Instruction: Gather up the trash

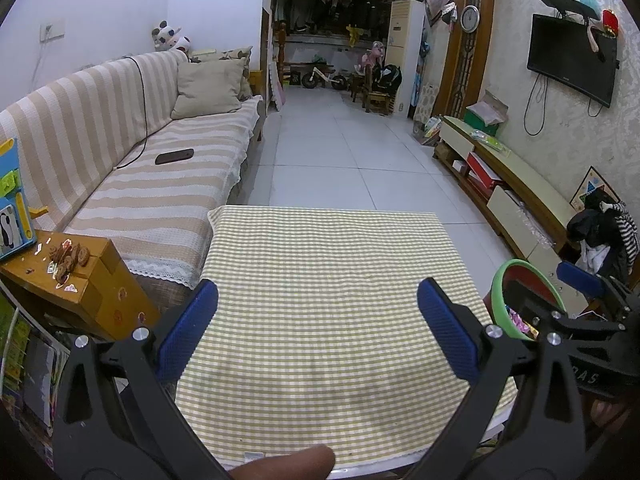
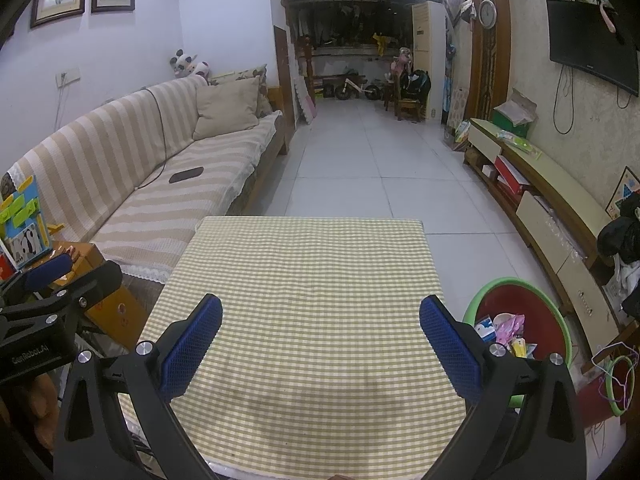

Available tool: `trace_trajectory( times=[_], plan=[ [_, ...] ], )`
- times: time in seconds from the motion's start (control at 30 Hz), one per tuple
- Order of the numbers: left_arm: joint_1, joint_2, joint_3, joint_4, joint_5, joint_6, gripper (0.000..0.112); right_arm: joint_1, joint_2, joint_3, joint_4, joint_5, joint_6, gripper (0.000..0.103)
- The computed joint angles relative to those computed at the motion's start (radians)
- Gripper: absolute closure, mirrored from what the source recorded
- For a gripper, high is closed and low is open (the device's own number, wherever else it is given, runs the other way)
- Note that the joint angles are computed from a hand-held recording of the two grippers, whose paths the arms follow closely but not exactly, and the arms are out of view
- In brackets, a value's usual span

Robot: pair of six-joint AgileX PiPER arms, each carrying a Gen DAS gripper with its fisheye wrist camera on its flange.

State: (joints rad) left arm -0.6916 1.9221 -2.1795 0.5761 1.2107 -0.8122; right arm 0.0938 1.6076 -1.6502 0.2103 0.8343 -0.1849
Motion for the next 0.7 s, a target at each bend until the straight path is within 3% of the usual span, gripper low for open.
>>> trace_trajectory(
  times=[0.23,0.47,0.7],
  plan=[
    [0.004,-0.002,0.002,0.001,-0.001,-0.005,0.015,-0.001,-0.004,0.006,0.002,-0.001,-0.003,0.007],
    [0.012,-0.045,0.078,0.009,-0.054,-0.051,0.015,0.0,0.0,-0.001,0.0,0.003,0.0,0.007],
    [0.006,-0.013,0.031,0.012,-0.011,-0.022,0.015,-0.005,-0.008,0.02,0.008,-0.006,-0.012,0.007]
  ],
)
